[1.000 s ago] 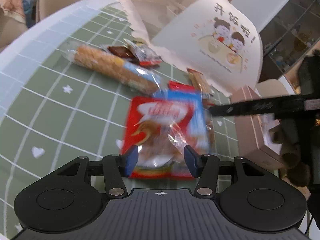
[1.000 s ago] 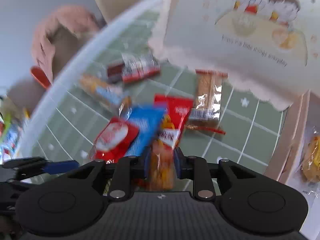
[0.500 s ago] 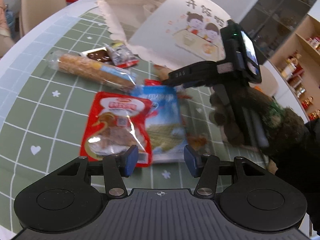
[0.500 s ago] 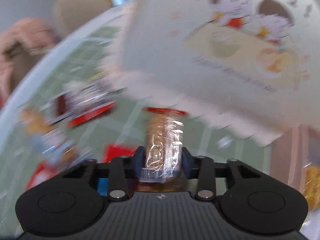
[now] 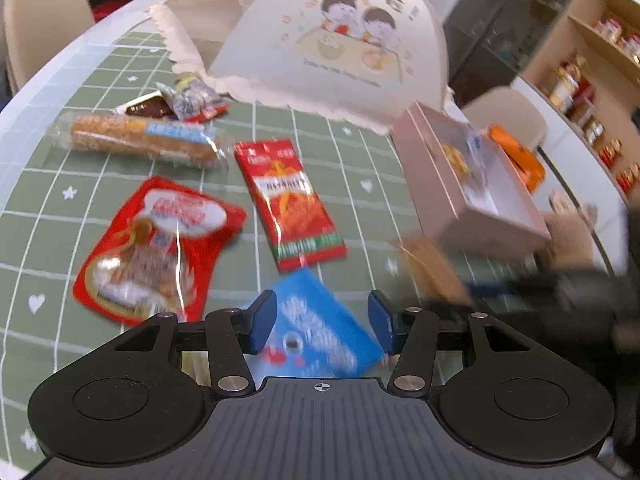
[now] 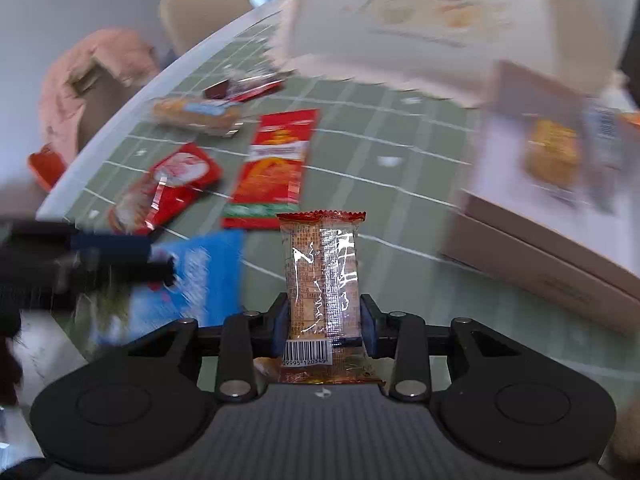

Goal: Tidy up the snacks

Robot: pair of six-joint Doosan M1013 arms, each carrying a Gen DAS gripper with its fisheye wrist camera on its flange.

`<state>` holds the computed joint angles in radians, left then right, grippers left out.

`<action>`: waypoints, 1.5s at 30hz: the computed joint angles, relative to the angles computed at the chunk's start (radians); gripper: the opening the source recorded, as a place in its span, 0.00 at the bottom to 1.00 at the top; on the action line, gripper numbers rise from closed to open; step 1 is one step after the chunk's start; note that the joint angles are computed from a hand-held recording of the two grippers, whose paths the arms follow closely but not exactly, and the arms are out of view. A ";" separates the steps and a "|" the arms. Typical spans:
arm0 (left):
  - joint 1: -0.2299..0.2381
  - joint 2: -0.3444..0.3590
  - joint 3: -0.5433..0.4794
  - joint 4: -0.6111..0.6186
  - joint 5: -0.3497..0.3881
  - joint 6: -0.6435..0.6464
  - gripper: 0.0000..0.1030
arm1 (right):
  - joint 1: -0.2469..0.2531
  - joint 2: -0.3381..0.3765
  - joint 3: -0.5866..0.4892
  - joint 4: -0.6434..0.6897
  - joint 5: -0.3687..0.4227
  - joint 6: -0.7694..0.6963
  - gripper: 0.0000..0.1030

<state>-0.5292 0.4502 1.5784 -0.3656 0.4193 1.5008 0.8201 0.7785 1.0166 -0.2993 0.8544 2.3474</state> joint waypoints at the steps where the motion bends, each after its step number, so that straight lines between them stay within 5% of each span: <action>1: 0.001 0.012 -0.020 0.026 0.005 -0.044 0.54 | 0.004 -0.017 0.029 -0.024 -0.009 0.038 0.34; 5: 0.007 0.092 -0.138 0.137 0.039 -0.237 0.54 | 0.016 -0.057 0.098 -0.100 -0.029 0.167 0.34; 9: -0.009 0.189 -0.288 0.357 0.177 -0.420 0.54 | 0.034 -0.086 0.146 -0.166 -0.023 0.246 0.35; 15: -0.043 0.234 -0.348 0.496 0.233 -0.389 0.55 | 0.052 -0.096 0.181 -0.189 0.010 0.287 0.35; 18: -0.052 0.214 -0.310 0.448 0.213 -0.234 0.51 | 0.057 -0.094 0.188 -0.191 0.017 0.298 0.40; 22: -0.040 0.148 -0.200 0.208 0.161 0.003 0.32 | 0.073 -0.092 0.189 -0.272 0.027 0.311 0.64; 25: -0.031 0.094 -0.109 0.094 0.147 0.081 0.25 | 0.079 -0.084 0.179 -0.309 0.002 0.264 0.66; 33: -0.031 0.023 -0.015 0.227 0.146 -0.085 0.20 | 0.073 -0.025 0.093 -0.218 -0.053 0.088 0.68; 37: -0.003 0.022 -0.023 0.081 0.123 -0.108 0.20 | 0.072 -0.014 0.079 -0.228 -0.055 0.132 0.68; 41: -0.023 0.044 -0.069 0.197 0.095 -0.268 0.23 | 0.074 -0.024 0.096 -0.235 -0.044 0.182 0.68; 45: -0.065 0.085 -0.144 0.297 0.110 -0.241 0.25 | 0.080 -0.050 0.138 -0.279 -0.019 0.276 0.68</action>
<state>-0.5944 0.5352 1.4346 -0.0688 0.5298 1.2599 0.9005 0.7289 1.1542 -0.5783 0.8350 2.6232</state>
